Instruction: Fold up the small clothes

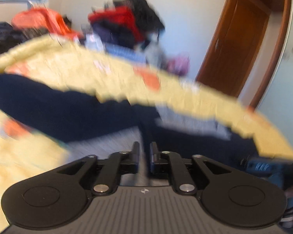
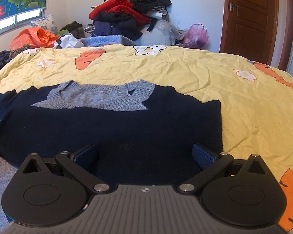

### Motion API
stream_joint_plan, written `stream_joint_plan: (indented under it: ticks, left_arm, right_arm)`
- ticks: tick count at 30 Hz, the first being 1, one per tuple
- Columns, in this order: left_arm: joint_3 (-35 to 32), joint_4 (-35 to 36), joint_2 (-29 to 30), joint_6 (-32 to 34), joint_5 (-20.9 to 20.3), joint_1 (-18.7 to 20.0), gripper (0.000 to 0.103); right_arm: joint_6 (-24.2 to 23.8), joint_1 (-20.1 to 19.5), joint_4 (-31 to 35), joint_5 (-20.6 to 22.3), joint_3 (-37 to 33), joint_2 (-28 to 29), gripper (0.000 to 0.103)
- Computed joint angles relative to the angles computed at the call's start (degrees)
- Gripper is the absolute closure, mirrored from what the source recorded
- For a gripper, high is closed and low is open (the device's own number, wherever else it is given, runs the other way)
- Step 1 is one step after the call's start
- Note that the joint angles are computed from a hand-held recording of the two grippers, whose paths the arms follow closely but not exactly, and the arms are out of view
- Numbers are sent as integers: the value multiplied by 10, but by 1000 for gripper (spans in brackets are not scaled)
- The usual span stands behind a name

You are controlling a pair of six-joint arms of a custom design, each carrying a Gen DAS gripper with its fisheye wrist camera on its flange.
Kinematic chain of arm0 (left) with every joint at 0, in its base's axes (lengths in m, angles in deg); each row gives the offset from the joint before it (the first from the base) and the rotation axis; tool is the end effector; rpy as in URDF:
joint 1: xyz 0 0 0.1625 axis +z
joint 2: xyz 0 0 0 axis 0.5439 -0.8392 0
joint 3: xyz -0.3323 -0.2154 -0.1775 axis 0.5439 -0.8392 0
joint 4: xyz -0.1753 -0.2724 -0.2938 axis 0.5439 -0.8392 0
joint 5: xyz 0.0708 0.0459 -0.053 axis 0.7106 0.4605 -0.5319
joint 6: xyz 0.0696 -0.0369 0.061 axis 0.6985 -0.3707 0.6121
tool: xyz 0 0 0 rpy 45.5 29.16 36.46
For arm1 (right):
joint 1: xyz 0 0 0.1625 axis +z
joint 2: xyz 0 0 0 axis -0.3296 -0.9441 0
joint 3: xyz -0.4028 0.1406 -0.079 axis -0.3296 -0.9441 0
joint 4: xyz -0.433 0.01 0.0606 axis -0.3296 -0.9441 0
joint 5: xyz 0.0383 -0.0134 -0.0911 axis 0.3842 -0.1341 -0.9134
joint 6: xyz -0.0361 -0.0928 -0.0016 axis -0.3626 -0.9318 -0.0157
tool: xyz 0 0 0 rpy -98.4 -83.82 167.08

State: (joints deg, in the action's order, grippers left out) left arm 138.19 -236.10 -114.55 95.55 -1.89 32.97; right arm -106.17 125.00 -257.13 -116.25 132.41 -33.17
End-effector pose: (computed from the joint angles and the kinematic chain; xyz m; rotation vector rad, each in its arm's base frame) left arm 0.0764 -0.3183 0.2671 0.1305 2.2226 -1.4603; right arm 0.2329 -0.4839 -0.0831 0.8485 -2.3312 0.8990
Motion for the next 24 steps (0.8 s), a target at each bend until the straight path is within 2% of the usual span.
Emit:
stream_joint_plan:
  ticks: [1,2,3,4,5,7,9,12,15,17,19,20,22,24]
  left_arm:
    - [2,-3,-38,12,-6,12,59]
    - [-6,6,-75,15,-10,34,43]
    - [-22,16,-105,10,-22,68,14]
    - [-45,9,-118,-1,-37,112,10]
    - [-73,23,-131,-22,-55,159,10]
    - [-143,110,-151,-97,-112,265,10]
    - [-204,160,-145,-176,-163,352,11]
    - [-275,200,-119,-227,-214,433,11]
    - [-320,227,-93,-224,-222,458,13]
    - [-337,247,-81,-206,-249,471,18]
    - [-357,280,-67,-202,-288,486,30]
    - [-366,290,-61,-194,-286,485,32]
    - [-378,289,-45,-173,-243,472,32]
    - [-387,286,-34,-159,-228,470,32]
  right_arm:
    - [1,0,0,1,1,-1,0]
    - [1,0,-1,2,2,-1,0]
    - [1,0,-1,3,2,-1,0]
    - [1,0,-2,3,2,-1,0]
    - [2,-1,-3,4,3,-1,0]
    - [5,-2,-6,9,6,-3,0]
    - [12,-4,-9,16,10,-6,0]
    - [15,-5,-10,19,12,-7,0]
    - [15,-4,-9,18,12,-7,0]
    - [15,-4,-9,19,12,-7,0]
    - [15,-4,-9,18,12,-7,0]
    - [15,-4,-9,19,12,-7,0]
    - [15,-4,-9,19,12,-7,0]
    - [15,-4,-9,19,12,-7,0]
